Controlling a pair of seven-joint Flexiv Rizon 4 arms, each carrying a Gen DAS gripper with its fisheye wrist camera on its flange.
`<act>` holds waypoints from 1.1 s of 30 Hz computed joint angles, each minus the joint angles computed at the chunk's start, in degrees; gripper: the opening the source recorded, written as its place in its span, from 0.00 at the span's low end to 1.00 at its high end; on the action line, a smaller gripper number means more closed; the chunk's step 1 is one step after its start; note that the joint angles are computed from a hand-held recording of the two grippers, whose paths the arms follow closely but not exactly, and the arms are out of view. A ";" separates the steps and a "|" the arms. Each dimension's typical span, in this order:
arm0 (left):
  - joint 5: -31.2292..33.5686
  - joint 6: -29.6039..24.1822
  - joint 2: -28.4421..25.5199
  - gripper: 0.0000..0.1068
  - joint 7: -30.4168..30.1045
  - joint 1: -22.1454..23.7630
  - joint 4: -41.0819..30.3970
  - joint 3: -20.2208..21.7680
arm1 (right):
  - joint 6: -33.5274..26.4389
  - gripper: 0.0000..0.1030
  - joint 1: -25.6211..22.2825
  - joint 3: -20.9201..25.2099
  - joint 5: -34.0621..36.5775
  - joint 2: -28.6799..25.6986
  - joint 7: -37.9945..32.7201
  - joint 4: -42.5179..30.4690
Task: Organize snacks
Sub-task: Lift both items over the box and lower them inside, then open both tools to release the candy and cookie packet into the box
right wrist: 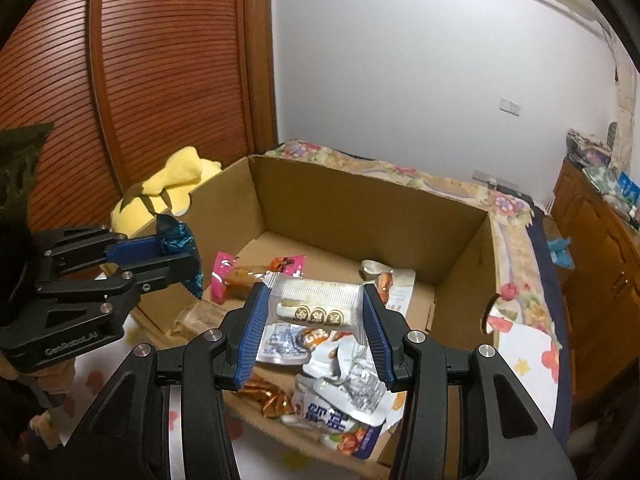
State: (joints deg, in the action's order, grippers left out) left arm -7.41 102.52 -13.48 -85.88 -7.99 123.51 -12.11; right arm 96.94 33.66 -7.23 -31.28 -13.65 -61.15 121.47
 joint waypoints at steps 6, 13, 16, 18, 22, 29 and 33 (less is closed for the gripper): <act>-0.55 -0.43 -0.66 0.28 0.04 -2.64 -1.35 3.40 | -3.63 0.46 -4.24 5.44 1.30 -2.13 -1.32 -4.14; -0.59 0.22 -0.43 0.33 0.06 -1.13 -1.07 2.19 | -6.31 0.48 -2.85 3.17 -2.28 -2.94 2.55 -6.24; -0.48 0.52 -0.23 0.35 -0.28 -0.24 -0.65 1.55 | -7.10 0.50 -3.08 2.89 -4.16 -3.28 4.87 -7.04; -0.29 0.58 -0.07 0.35 -0.42 0.56 -0.38 0.93 | -7.59 0.50 -4.25 4.19 -4.23 -3.59 5.05 -7.60; 0.04 0.74 0.35 0.35 -0.73 1.72 0.15 0.09 | -7.68 0.55 -3.86 2.85 -7.27 -3.73 8.17 -7.52; 0.40 1.02 0.82 0.36 -0.91 0.52 0.72 1.75 | -7.74 0.59 -5.23 4.06 -8.54 -3.69 9.42 -7.08; 0.43 1.18 1.56 0.36 -1.46 0.46 1.59 1.78 | -6.07 0.59 -4.48 2.47 -10.50 -2.65 11.96 -5.46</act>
